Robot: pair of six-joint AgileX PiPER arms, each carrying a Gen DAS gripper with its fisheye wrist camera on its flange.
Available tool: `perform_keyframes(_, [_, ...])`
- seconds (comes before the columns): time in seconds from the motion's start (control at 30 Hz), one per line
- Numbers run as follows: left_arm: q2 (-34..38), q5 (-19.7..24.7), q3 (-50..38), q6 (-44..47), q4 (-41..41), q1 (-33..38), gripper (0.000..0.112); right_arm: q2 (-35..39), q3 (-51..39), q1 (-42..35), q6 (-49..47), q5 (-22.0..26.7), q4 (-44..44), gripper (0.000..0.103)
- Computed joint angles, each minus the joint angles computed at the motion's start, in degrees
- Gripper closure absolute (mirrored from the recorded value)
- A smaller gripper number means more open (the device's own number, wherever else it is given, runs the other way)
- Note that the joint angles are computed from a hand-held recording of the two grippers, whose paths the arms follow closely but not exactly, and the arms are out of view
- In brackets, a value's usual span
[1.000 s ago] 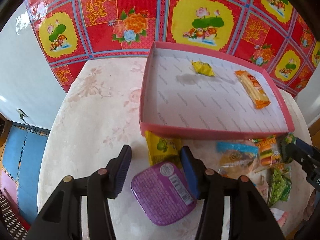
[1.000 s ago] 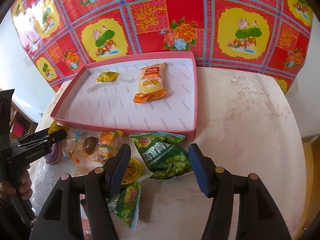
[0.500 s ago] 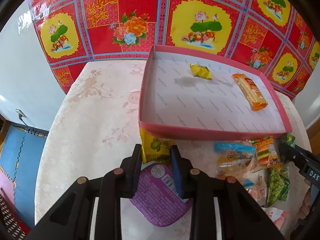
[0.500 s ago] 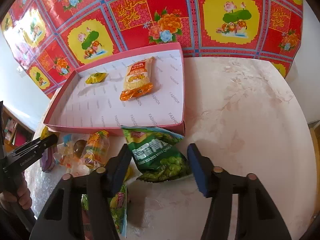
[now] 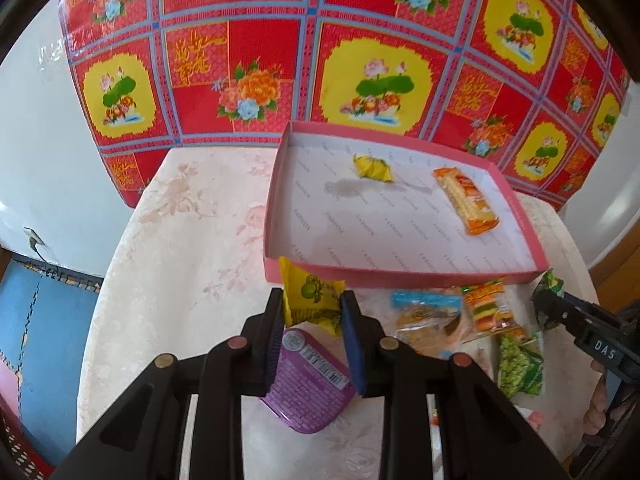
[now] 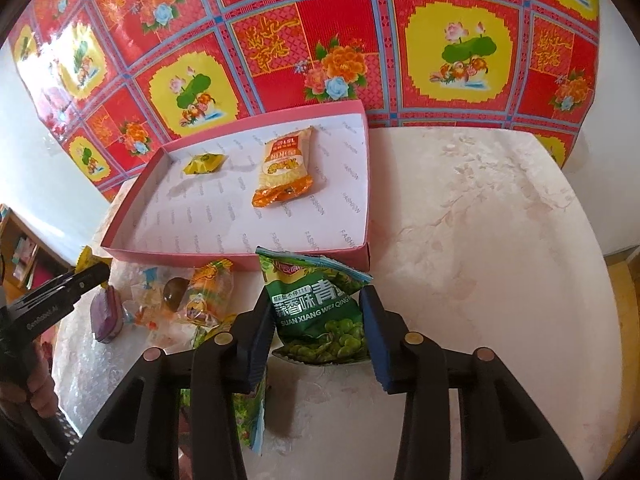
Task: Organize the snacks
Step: 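Carry the yellow candy and green pea bag into the pink box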
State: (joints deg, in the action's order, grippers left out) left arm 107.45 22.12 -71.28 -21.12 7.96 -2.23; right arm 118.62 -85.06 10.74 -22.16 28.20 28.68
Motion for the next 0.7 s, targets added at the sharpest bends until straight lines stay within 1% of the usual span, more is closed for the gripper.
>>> perform_keyframes(0.17, [-0.51, -0.28, -0.54, 0.36, 0.02, -0.22, 0.083, -1.09, 0.75, 0.01, 0.01, -0.99, 0.16, 0.061])
perform_keyframes(0.37, [1.42, 0.32, -3.41, 1.37, -0.68, -0.16, 0.083, -1.54, 0.37, 0.03, -0.32, -1.48, 0.17, 0.061])
perform_keyframes(0.57, [4.7, 0.87, -7.8, 2.68, -1.56, -0.14, 0.083, -0.76, -2.8, 0.17, 0.48, -0.3, 0.1, 0.061])
perform_keyframes(0.7, [7.52, 1.95, -11.27, 2.47, -1.18, -0.28, 0.083, 0.85, -5.96, 0.89, 2.07, 0.44, -1.42, 0.061])
